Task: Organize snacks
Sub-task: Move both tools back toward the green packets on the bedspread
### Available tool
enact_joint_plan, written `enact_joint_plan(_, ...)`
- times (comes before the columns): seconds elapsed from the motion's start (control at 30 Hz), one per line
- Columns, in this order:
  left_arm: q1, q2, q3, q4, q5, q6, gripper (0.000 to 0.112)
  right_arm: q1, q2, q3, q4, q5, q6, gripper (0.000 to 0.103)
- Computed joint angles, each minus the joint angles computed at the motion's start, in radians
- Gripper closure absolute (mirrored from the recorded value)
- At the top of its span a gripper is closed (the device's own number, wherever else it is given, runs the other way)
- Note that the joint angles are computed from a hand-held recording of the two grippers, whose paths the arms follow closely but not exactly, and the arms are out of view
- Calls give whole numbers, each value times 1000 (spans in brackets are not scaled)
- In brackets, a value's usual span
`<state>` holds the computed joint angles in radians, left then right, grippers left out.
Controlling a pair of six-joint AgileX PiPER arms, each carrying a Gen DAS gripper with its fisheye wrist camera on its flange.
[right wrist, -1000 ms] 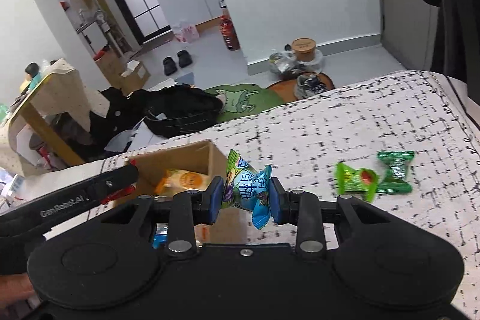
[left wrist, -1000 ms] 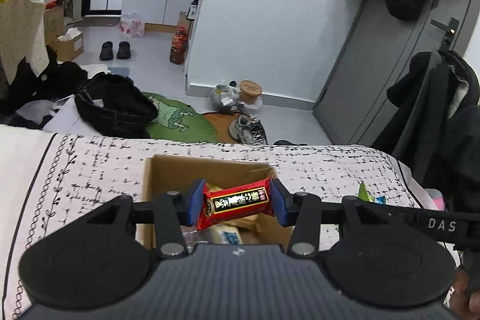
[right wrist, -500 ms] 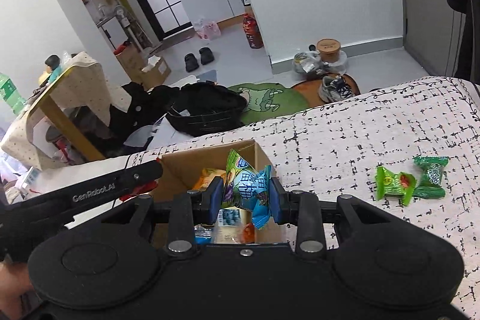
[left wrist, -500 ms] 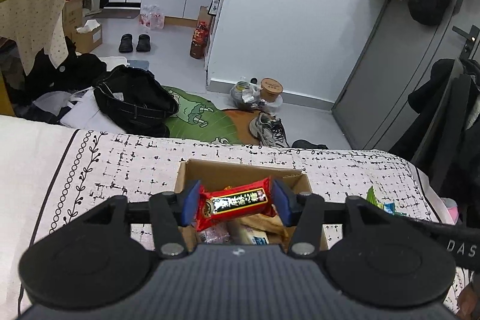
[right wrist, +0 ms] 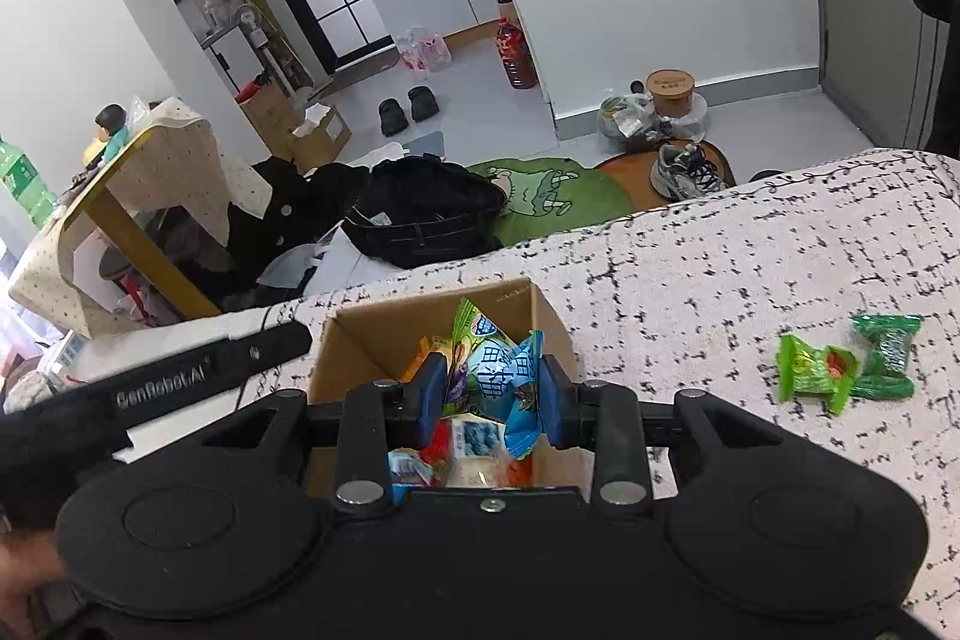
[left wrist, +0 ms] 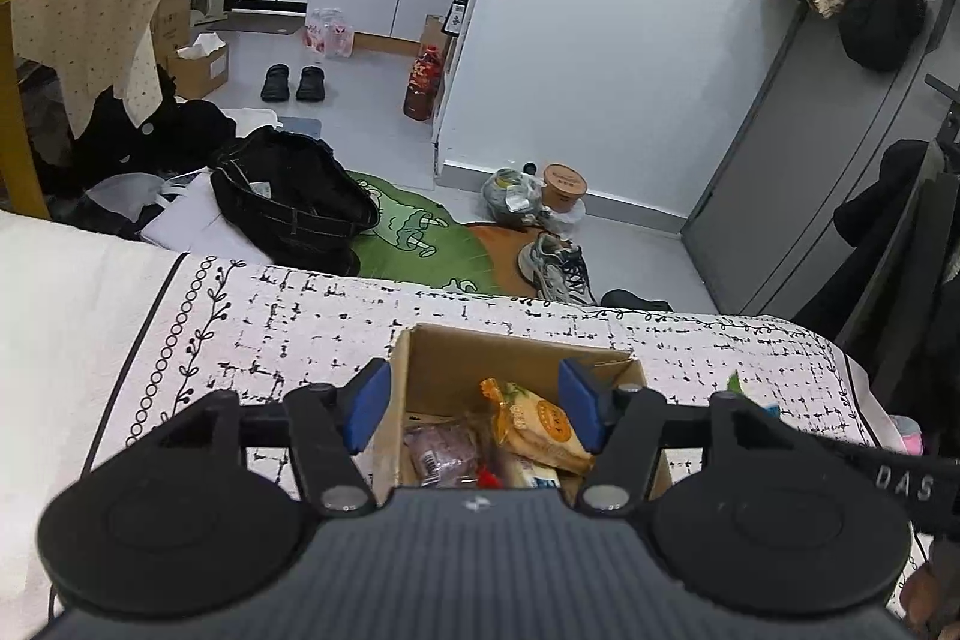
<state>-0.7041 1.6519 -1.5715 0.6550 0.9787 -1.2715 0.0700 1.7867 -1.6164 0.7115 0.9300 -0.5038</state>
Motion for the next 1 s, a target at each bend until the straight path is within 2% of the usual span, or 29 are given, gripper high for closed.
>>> enact_joint_plan(0.23, -2, -19, 24, 36, 19, -49, 47, 37, 44, -72, 37, 9, 25, 68)
enact_joint_plan(0.33, 4, -29, 33, 39, 32, -61, 46, 32, 70, -99, 78, 32, 24, 57)
enact_joint_plan(0.37, 4, -33, 37, 41, 36, -62, 45, 32, 71, -98, 72, 26, 37, 50)
enact_joint_plan(0.47, 4, -38, 44, 38, 44, -54, 40, 24, 67, -93, 38, 13, 66, 41)
enact_joint_plan(0.77, -2, -21, 26, -7, 24, -32, 33, -22, 38, -57, -21, 34, 74, 36)
enact_joint_plan(1.0, -41, 39, -43, -39, 41, -1, 29, -93, 16, -38, -73, 48, 57, 35)
